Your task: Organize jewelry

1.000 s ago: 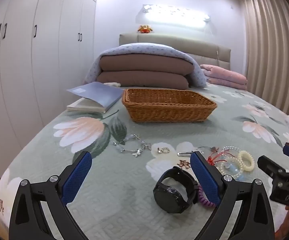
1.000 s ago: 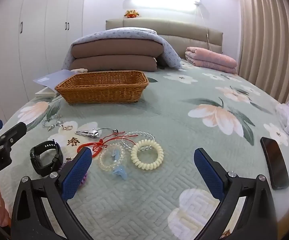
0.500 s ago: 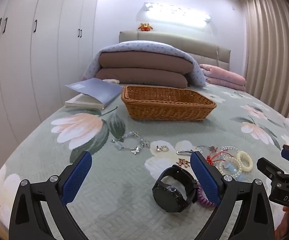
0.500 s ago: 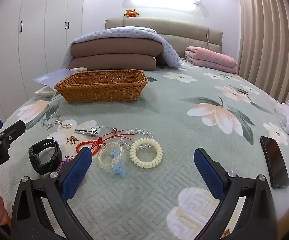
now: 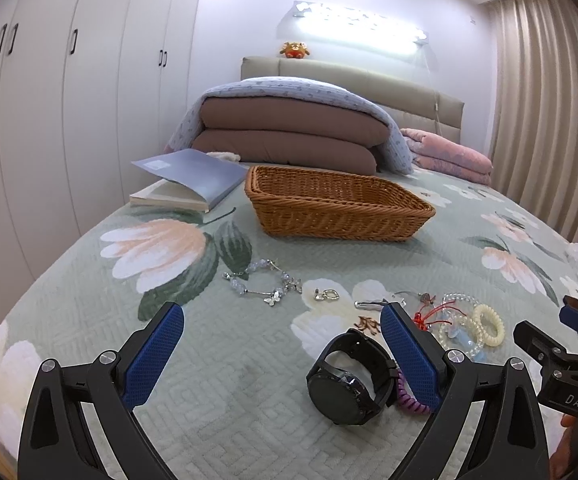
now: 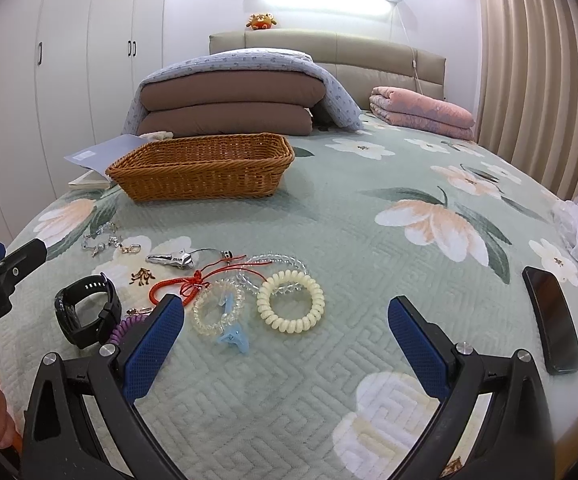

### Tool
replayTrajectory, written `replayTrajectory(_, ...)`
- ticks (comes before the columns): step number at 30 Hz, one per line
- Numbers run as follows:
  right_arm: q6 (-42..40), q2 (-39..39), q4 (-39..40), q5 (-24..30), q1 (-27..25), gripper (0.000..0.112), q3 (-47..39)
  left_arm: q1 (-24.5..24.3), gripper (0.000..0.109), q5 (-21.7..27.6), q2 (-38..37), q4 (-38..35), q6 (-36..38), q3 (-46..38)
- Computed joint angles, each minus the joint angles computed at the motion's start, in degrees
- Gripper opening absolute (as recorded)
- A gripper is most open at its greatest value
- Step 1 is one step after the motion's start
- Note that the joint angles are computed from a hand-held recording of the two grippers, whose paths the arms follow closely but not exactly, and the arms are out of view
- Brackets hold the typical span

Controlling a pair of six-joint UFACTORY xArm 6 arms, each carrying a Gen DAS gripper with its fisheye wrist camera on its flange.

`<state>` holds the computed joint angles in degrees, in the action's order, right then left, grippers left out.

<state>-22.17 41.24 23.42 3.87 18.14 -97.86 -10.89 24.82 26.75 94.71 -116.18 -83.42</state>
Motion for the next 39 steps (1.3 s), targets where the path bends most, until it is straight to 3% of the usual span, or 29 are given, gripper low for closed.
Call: replayTrajectory(39, -0.03, 0.33, -0.02, 0.49, -0.16, 0.103, -0.34, 0.15, 0.099, -1.04, 0.82, -1.37, 0.78, -0.72)
